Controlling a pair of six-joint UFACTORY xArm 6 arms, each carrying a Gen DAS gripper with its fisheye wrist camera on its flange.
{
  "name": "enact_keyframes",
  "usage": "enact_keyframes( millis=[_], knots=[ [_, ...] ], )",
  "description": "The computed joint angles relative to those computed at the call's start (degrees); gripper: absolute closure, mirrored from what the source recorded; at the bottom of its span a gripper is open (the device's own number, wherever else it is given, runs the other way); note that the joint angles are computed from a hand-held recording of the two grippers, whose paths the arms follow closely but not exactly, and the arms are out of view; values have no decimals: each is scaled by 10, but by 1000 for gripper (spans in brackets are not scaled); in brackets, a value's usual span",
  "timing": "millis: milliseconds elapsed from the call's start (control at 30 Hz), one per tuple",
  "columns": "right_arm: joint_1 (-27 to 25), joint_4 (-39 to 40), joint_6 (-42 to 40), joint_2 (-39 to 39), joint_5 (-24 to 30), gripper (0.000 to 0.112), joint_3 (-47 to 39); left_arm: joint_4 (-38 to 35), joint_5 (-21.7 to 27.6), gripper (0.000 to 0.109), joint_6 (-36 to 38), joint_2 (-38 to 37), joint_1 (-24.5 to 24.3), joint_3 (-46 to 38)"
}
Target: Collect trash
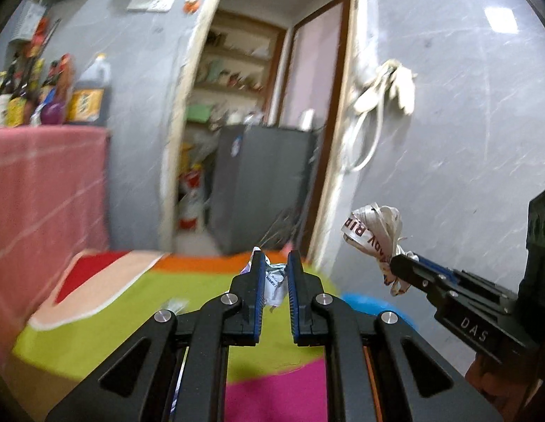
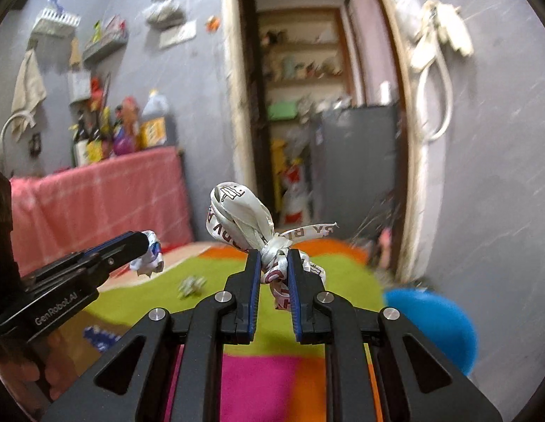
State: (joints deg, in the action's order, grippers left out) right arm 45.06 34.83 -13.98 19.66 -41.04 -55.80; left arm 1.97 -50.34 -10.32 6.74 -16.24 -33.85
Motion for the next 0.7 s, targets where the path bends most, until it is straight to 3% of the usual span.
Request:
enact_keyframes(
  millis=[167,333,700],
  knots=[
    [-42,24,-23,-25,-41,99,20,9,2,99,-4,59,-47,-100],
    [-94,24,-18,-32,-42,99,34,14,41,99,8,131,-87,-203],
    [-197,-63,81,27,-7,99,37,111,164,99,-87,266,-98,-384]
  ],
)
